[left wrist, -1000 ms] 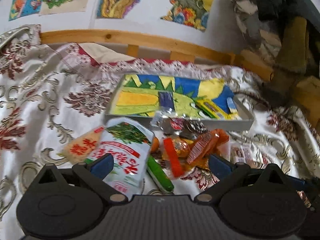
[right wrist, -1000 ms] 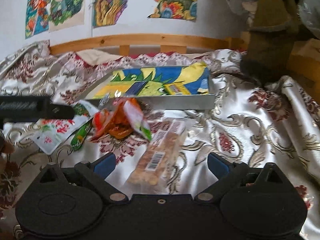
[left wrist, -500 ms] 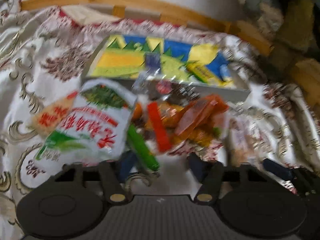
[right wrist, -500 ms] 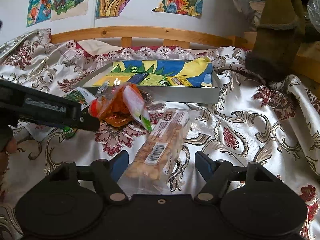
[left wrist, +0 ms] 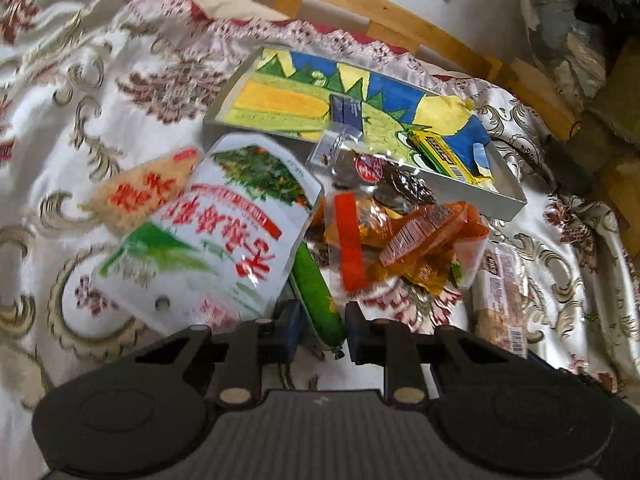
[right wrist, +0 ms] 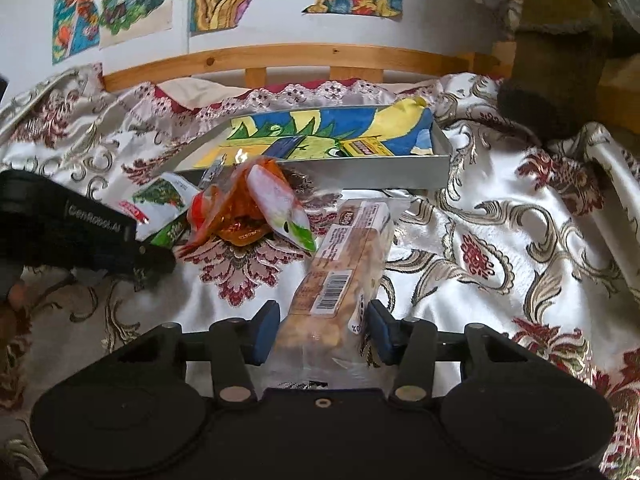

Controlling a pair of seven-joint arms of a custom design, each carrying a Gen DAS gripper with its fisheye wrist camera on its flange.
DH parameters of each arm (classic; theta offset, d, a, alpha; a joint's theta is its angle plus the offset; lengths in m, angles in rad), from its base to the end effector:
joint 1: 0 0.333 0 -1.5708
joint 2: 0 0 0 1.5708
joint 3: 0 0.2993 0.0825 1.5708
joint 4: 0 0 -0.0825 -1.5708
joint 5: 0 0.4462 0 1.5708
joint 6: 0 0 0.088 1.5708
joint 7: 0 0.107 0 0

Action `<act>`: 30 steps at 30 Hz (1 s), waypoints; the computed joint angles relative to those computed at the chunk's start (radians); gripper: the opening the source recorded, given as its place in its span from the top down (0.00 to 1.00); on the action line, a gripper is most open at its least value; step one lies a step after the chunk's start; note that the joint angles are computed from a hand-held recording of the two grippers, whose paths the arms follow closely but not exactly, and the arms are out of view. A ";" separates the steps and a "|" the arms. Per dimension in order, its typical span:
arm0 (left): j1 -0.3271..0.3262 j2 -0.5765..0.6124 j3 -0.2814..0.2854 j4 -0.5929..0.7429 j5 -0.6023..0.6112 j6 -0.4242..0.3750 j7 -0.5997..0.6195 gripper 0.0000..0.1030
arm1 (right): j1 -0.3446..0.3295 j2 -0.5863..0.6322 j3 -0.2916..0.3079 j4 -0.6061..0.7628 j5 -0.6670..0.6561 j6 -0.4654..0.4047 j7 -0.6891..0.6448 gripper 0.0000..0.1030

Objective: Organize snacks
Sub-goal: 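Grasp the green sausage stick with the left tool while the right tool grasps the bread bar, then lift and carry the sausage stick and bread bar toward the tray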

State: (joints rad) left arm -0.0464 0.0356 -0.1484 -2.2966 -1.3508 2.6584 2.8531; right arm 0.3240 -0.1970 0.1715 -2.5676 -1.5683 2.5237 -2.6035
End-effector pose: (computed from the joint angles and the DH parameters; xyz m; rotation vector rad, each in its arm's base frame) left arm 0.5699 -0.0845 0.2920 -1.6477 2.2944 -1.2250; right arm 0.4268 0.2379 0.2794 -1.4254 1.9186 -1.0290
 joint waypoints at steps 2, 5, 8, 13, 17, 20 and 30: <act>0.005 -0.021 0.007 -0.019 0.045 -0.022 -0.047 0.77 | 0.003 -0.011 -0.001 -0.005 0.023 0.004 -0.018 0.53; 0.006 -0.056 0.017 -0.054 0.141 -0.055 -0.120 0.79 | 0.002 -0.043 -0.004 -0.025 0.061 0.044 -0.039 0.53; 0.006 -0.089 0.028 -0.081 0.228 -0.090 -0.203 0.79 | -0.001 -0.080 -0.005 -0.049 0.130 0.093 -0.109 0.53; 0.014 -0.135 0.054 -0.117 0.340 -0.167 -0.320 0.81 | 0.002 -0.158 0.018 -0.105 0.290 0.138 -0.245 0.53; 0.007 -0.151 0.060 -0.144 0.379 -0.165 -0.323 0.81 | 0.002 -0.212 0.054 -0.142 0.397 0.140 -0.313 0.53; -0.004 -0.150 0.060 -0.147 0.370 -0.143 -0.303 0.81 | -0.018 -0.216 0.087 -0.143 0.403 0.131 -0.322 0.52; -0.024 -0.122 0.050 -0.126 0.269 -0.091 -0.173 0.52 | -0.023 -0.094 0.105 -0.064 0.242 0.002 -0.233 0.28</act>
State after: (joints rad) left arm -0.0701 -0.0867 -0.0988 -2.4227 -1.0818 2.5678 2.6802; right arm 0.3013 -0.2913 0.2770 -2.6311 -1.3267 2.5255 -2.8364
